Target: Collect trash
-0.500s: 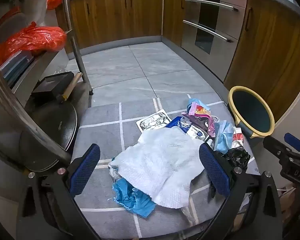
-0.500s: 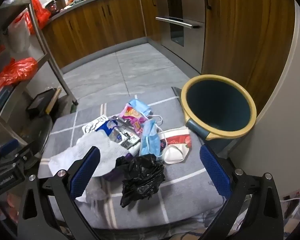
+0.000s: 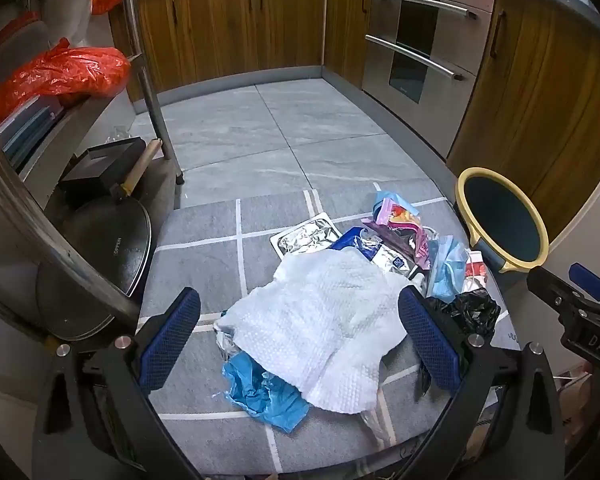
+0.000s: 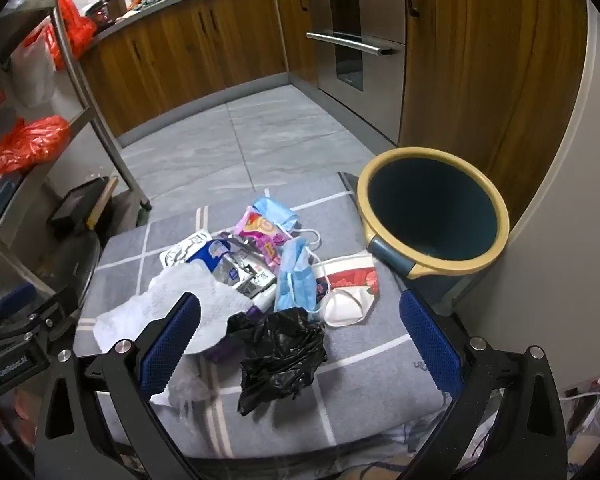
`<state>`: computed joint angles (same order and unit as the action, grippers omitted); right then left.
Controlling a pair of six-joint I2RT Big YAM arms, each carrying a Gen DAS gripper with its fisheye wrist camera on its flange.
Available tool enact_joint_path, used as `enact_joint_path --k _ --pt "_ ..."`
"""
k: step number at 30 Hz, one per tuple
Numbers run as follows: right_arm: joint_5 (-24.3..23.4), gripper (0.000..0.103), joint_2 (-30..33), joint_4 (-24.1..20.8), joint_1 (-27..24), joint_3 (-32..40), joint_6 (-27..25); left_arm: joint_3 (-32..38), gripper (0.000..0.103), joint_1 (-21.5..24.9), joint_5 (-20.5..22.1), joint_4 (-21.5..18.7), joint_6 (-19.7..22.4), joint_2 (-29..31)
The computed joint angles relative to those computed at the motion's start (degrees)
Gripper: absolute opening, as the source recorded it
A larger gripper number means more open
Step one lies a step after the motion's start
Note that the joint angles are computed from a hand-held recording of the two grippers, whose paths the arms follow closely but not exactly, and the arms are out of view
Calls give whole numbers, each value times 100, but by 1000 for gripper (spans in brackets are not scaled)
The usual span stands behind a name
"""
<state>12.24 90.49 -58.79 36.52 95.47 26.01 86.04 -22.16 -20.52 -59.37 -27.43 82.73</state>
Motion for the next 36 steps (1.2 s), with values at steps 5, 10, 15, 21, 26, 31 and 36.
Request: enact_joint_path --k 5,10,15,21,26,31,36 --pt "35 99 27 -33 33 11 28 -38 98 -25 -4 17 -40 -11" --pt "68 99 46 -40 41 37 5 -71 98 -33 13 28 -76 -23" --pt "79 99 46 -46 45 27 15 -65 98 -18 56 12 -92 -28" --pt "77 99 52 -55 42 26 8 -60 98 0 90 -3 -109 -26" --pt "76 99 55 -55 38 26 7 -61 98 -5 92 -8 -111 -24" --pt "79 99 63 -79 55 30 35 -51 98 2 100 -15 -113 -20" --pt "76 99 68 -83 54 34 25 -44 98 9 109 -22 -111 -19"
